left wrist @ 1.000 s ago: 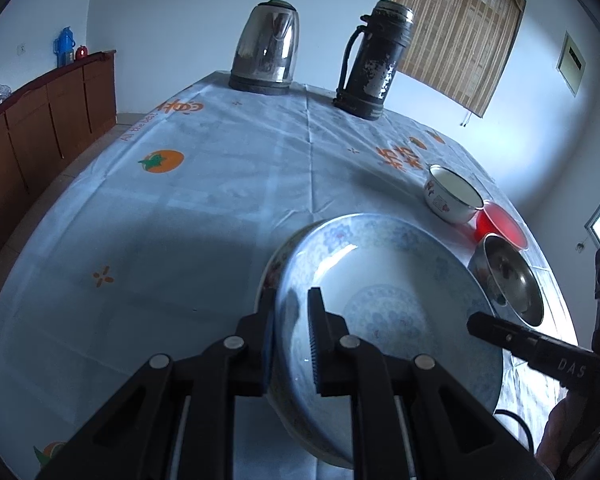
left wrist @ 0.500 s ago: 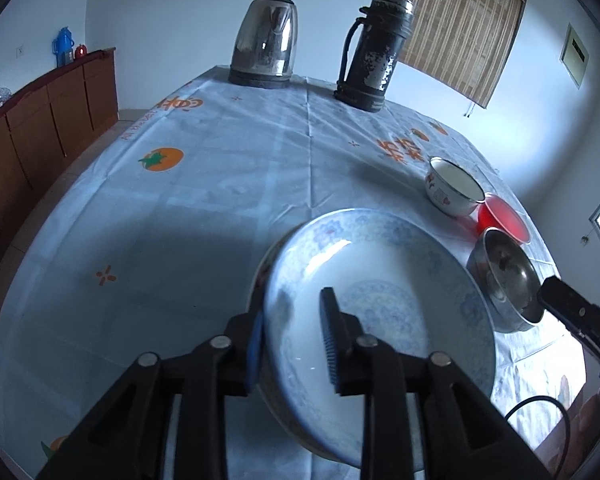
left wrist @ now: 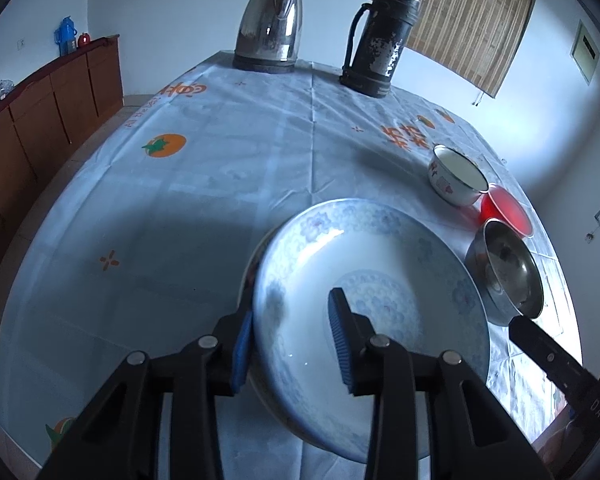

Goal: Organize plates and bowls
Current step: 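Lower the blue patterned bowl onto the plate stack and open both grippers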

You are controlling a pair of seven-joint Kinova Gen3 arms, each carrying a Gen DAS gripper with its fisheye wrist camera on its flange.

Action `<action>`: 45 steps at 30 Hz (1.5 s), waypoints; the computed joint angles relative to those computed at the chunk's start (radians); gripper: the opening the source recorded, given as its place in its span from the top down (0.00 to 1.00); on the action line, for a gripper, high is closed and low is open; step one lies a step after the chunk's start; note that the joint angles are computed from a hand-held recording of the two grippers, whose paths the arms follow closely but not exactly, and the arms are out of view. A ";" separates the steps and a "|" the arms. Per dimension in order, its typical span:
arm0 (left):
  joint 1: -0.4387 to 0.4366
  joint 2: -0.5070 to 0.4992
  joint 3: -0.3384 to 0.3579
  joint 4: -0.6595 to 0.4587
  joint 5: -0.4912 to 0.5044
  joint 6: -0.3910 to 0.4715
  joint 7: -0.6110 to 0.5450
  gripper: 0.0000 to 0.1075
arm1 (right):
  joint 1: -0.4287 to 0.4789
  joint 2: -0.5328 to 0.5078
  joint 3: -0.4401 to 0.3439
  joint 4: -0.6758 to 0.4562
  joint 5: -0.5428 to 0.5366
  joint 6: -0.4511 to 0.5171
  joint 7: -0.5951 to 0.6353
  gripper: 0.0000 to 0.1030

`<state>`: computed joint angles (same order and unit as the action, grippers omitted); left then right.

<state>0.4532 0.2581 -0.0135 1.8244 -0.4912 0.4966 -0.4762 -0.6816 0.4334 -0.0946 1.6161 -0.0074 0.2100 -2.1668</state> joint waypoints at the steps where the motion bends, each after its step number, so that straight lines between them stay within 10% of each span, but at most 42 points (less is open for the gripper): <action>1: 0.003 0.000 0.001 -0.004 0.000 0.010 0.000 0.67 | 0.004 0.001 -0.008 0.001 -0.002 0.000 0.002 0.61; 10: -0.206 -0.023 0.176 -0.007 0.146 0.008 -0.123 0.61 | 0.039 0.039 -0.066 -0.026 -0.037 0.017 0.048 0.61; 20: -0.127 -0.026 0.186 -0.008 -0.224 0.103 0.217 0.48 | 0.023 0.072 -0.049 -0.060 -0.044 0.049 0.051 0.61; 24: 0.039 -0.045 0.043 0.031 -0.386 0.111 0.380 0.44 | 0.027 0.043 -0.038 -0.017 -0.130 -0.005 0.118 0.61; 30: 0.279 -0.046 -0.127 0.080 -0.623 0.160 0.624 0.36 | -0.186 -0.047 0.222 0.092 0.000 -0.104 -0.047 0.61; 35: 0.189 -0.035 0.019 0.105 -0.737 0.188 0.759 0.35 | -0.378 -0.072 0.450 0.158 0.118 -0.106 -0.200 0.61; 45: 0.168 0.002 0.106 0.090 -0.752 0.195 0.782 0.34 | -0.474 -0.092 0.605 0.234 0.203 -0.084 -0.343 0.61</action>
<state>0.6216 0.2602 0.0929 1.9139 -1.2435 0.6918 0.3057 -1.1559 0.3413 0.5101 1.8501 0.1959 0.1262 -2.5097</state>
